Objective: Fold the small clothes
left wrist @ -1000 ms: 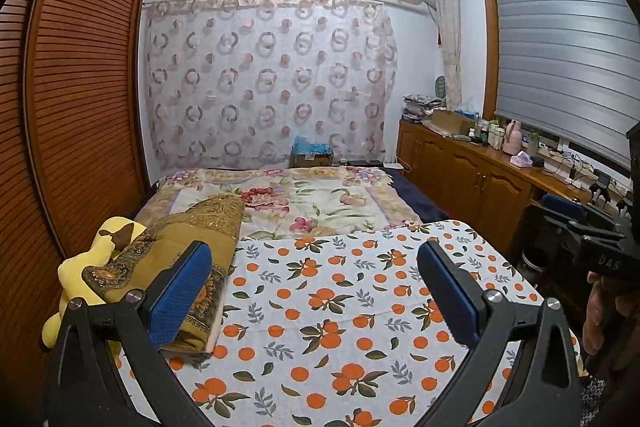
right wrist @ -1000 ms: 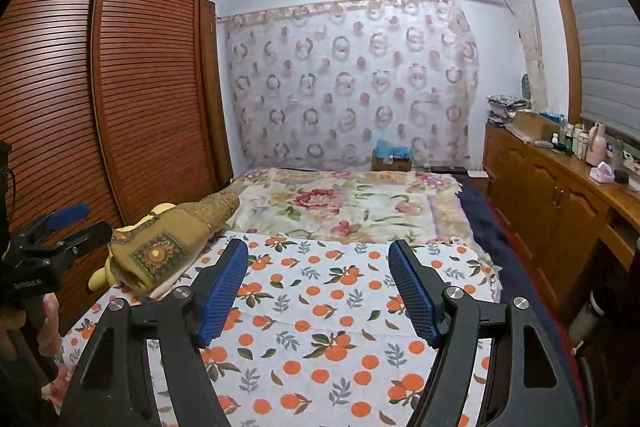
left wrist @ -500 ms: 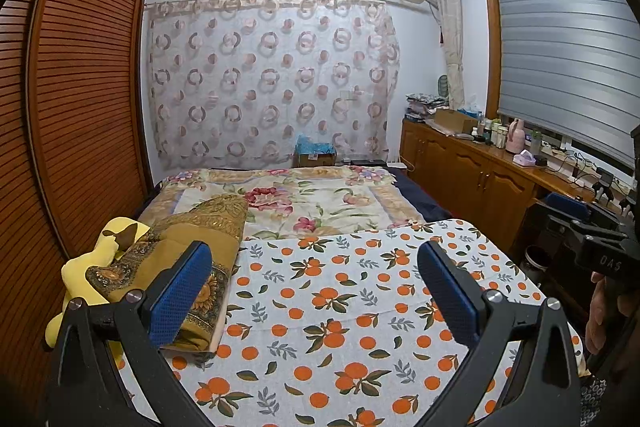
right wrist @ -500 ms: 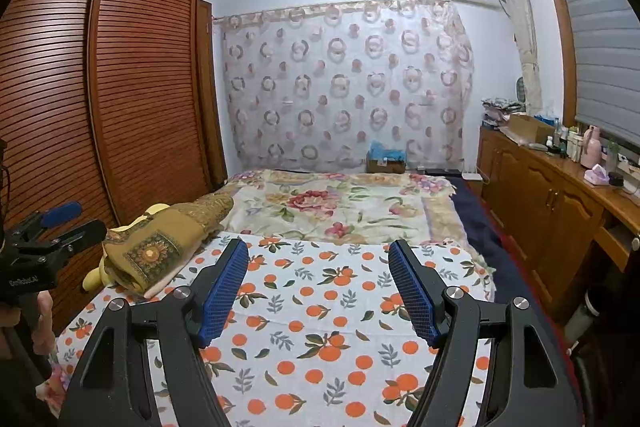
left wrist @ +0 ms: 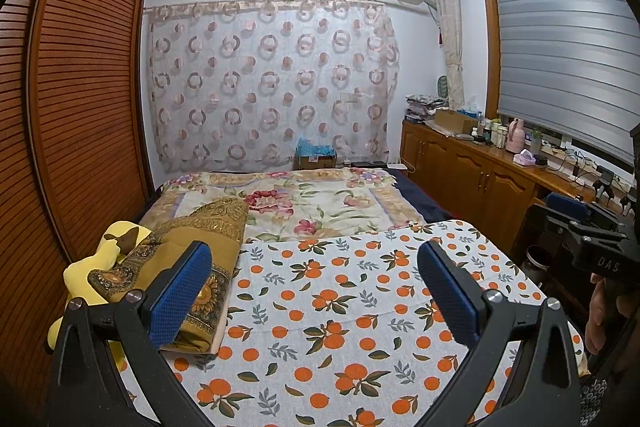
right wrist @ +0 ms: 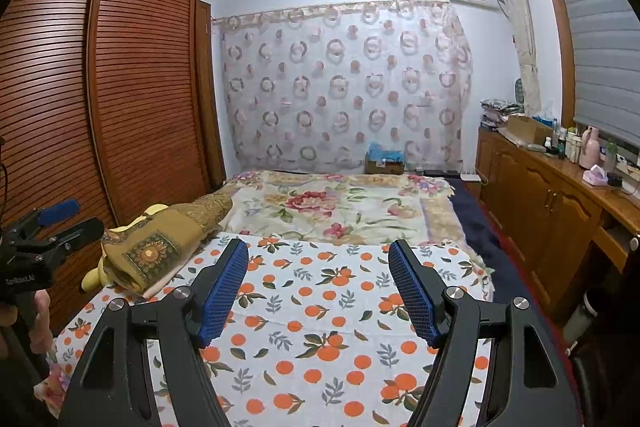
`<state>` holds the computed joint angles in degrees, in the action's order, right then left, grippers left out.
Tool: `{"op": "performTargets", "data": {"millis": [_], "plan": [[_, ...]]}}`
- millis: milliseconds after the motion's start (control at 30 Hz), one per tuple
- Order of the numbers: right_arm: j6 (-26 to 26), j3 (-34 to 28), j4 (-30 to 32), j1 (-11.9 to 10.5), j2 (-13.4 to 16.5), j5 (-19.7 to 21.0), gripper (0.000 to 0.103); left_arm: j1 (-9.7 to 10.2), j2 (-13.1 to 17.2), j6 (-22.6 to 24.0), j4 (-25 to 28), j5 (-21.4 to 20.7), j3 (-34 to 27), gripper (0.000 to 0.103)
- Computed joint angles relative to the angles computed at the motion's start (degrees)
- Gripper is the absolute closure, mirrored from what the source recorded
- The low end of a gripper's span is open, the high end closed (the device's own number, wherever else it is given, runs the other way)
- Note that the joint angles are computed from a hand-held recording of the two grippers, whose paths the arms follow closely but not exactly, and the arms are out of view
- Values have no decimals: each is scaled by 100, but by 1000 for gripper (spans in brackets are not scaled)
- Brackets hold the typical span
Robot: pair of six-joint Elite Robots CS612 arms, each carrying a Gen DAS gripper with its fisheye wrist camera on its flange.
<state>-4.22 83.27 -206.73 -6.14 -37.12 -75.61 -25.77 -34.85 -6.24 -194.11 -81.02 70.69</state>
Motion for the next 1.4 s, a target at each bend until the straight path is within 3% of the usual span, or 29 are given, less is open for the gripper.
{"op": "performTargets", "data": {"millis": [1400], "plan": [[-20, -1, 1, -110, 5, 126, 28, -3, 35, 28, -44, 1, -10, 0]]}}
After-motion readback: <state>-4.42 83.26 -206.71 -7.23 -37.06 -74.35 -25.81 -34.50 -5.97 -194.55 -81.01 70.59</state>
